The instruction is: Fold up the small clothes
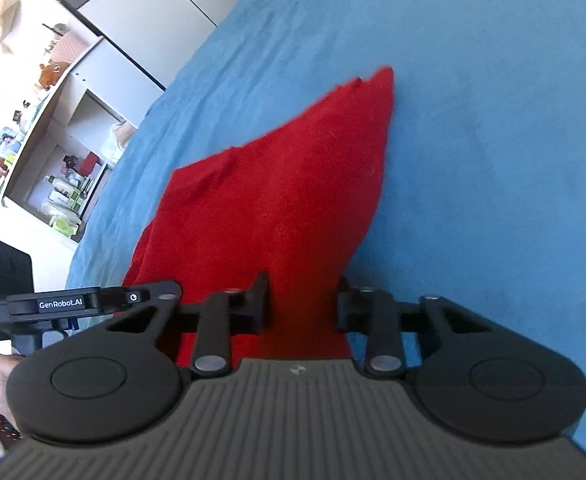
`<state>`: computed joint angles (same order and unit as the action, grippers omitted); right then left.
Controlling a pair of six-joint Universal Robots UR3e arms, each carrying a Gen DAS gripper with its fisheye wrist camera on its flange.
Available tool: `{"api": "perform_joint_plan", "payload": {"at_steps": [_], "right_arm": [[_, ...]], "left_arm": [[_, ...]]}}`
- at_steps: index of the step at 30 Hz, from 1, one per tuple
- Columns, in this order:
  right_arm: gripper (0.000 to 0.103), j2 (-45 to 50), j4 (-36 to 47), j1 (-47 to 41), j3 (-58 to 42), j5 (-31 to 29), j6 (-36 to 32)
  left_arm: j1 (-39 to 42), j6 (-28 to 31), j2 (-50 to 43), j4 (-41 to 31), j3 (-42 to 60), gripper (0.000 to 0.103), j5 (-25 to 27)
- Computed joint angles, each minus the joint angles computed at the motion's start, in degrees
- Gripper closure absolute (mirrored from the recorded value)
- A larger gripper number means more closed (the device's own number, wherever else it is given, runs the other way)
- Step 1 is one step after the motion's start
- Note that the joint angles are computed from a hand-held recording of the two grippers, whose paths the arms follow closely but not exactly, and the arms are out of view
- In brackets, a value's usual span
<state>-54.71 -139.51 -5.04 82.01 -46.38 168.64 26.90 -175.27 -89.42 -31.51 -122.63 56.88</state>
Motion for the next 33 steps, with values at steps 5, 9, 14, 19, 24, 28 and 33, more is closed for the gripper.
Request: {"api": "perform_joint_plan", "payload": {"at_steps": [5,9,14,19,24,28,33], "right_arm": [[0.066,-7.45,-1.06,-1.21,5.09,1.53,-1.64],[0.066,-17.94,9.04,-6.33,9.35,5.20,-9.52],[0.066,-35.79,36.27,-19.81,15.03,10.09,-33.27],[0.066,-48.76,67.10,-36.87,16.66,6.88,-59.42],[0.066,-55.10,79.37,-52.83,23.53,-0.49,-77.40],[0.065,-58.77,72.95,-59.01,35.05,-4.17,-82.16],[0.058,-59.36,70.89,-62.51,40.88,-3.38,-84.50]], "left_arm": [[-4.41,-1.75,8.25,-4.72,1.73,0.074,2.91],[-8.97,-4.64,18.13,-9.86,0.72,0.074,4.40],[-23.03,-15.18,23.58,-7.62,-1.86,0.074,10.50],[-41.28,-29.01,17.29,4.08,-4.44,0.073,21.91],[-54.50,-35.53,4.41,13.33,-3.80,0.073,32.77],[-59.44,-37.71,-1.22,17.01,-3.34,0.070,40.06],[-64.04,-40.72,-3.82,16.44,-1.73,0.047,47.08]]}}
